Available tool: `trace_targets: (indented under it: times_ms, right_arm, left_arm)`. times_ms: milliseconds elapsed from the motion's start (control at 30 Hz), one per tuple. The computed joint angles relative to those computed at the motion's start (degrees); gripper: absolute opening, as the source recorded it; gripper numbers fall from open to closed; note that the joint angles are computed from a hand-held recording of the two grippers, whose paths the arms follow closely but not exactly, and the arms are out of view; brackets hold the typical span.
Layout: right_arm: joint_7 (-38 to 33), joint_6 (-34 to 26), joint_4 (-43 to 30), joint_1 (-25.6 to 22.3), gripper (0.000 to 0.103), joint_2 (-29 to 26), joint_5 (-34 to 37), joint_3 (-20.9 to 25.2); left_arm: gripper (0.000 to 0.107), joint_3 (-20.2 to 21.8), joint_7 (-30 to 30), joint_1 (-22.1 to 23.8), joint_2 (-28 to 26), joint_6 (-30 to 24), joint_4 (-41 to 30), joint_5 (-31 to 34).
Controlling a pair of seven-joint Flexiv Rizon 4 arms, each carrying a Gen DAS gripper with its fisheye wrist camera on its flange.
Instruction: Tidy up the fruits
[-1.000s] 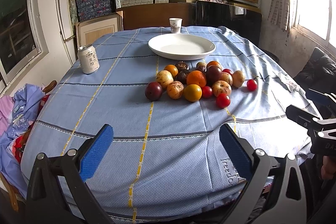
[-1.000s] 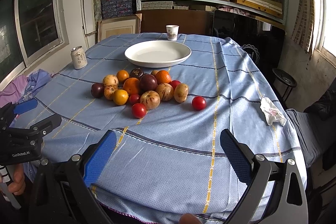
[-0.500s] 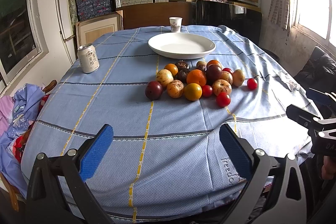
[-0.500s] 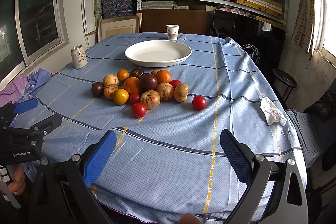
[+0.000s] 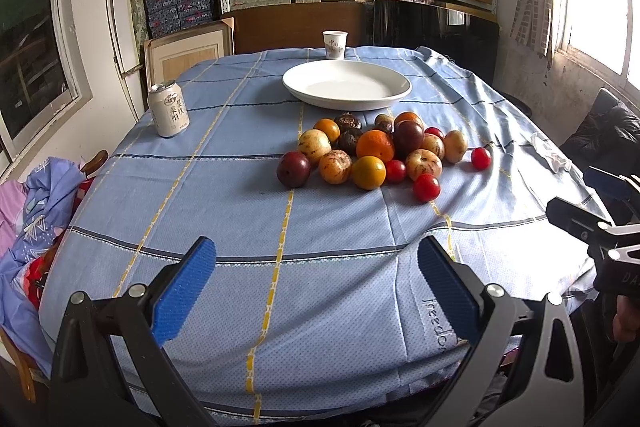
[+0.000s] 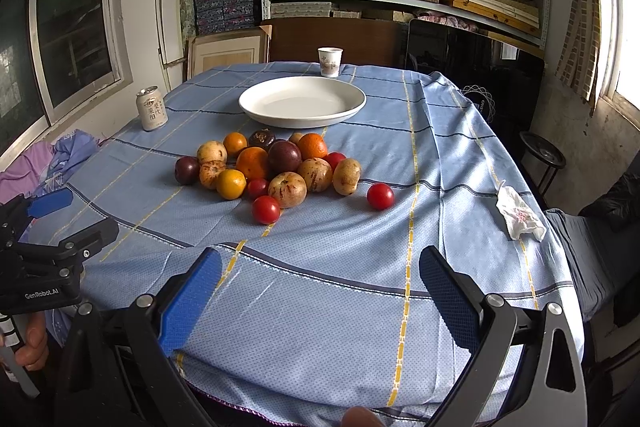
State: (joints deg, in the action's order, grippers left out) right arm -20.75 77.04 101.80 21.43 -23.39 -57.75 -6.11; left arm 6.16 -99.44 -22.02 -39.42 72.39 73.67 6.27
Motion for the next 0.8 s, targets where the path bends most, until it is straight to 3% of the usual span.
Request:
trace_targets:
  times_ms: [800]
  right_arm:
    - [-2.38,2.15,-0.77,0.32,0.099,-0.88,1.92,0.01]
  left_arm:
    - [0.099,-0.55,-0.20,0.58,-0.23,-1.15,-0.27,-0.56]
